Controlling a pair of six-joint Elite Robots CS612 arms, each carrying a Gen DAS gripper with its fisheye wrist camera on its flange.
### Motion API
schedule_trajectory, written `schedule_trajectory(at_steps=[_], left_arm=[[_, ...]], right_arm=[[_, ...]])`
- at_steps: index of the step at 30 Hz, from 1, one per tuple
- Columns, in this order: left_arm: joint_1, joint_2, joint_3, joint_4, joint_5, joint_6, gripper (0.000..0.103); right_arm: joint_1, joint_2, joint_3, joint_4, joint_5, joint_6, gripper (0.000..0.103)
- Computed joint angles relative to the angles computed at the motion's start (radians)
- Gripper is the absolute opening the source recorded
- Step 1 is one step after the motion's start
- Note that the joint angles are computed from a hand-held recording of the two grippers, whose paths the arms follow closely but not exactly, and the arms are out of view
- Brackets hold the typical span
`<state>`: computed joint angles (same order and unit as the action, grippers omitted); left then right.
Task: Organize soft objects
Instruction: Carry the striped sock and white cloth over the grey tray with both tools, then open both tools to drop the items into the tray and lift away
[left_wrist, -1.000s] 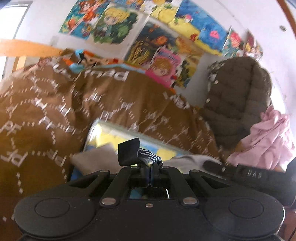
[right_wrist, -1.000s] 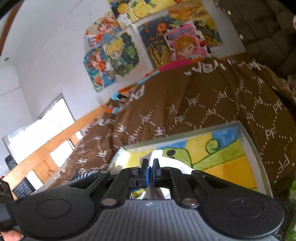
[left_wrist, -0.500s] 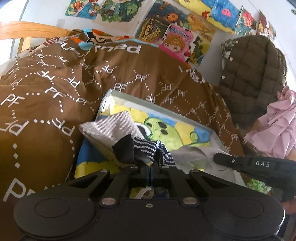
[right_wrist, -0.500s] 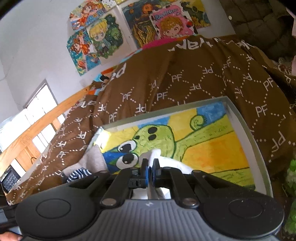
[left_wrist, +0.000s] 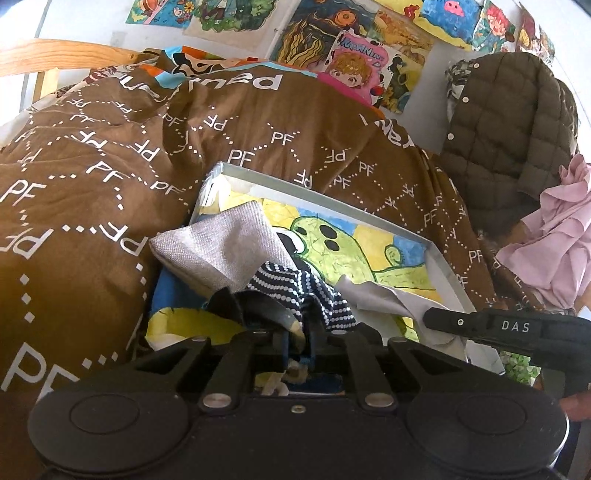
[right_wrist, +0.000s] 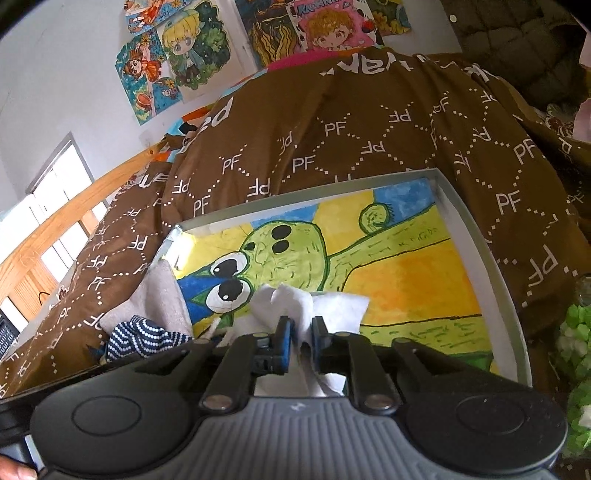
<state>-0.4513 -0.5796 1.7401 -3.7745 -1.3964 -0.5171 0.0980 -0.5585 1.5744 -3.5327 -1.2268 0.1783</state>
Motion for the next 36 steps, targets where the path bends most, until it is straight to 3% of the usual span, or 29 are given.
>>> schedule_trajectory(at_steps=[2, 5, 9, 16, 22, 24, 29, 36], left_arm=[[-0.004, -0.004, 0.002, 0.009, 0.012, 0.003, 0.019], [-0.010, -0.011, 0.008, 0.021, 0.023, 0.012, 0.031], [-0.022, -0.029, 0.019, 0.058, 0.063, 0.016, 0.059], [-0.033, -0.057, 0.043, 0.084, 0.071, -0.001, 0.072], [-0.057, -0.087, 0.082, 0.036, 0.113, -0.016, 0.081], [-0.067, -0.100, 0.099, 0.011, 0.138, -0.026, 0.084], [-0.098, -0.136, 0.145, -0.047, 0.220, -0.022, 0.087], [-0.163, -0.178, 0.205, -0.161, 0.360, 0.074, 0.098]], right_arm=[[-0.001, -0.003, 0.003, 0.002, -0.001, 0.002, 0.020], [-0.003, -0.008, 0.008, 0.000, 0.003, 0.010, 0.032], [-0.009, -0.015, 0.017, -0.011, 0.013, 0.024, 0.045], [-0.022, -0.037, 0.050, -0.053, 0.031, 0.055, 0.060], [-0.036, -0.067, 0.100, -0.134, 0.035, 0.059, 0.077], [-0.040, -0.080, 0.122, -0.171, 0.032, 0.049, 0.084], [-0.045, -0.118, 0.183, -0.258, 0.027, 0.006, 0.091], [-0.046, -0.163, 0.264, -0.386, 0.013, -0.047, 0.099]])
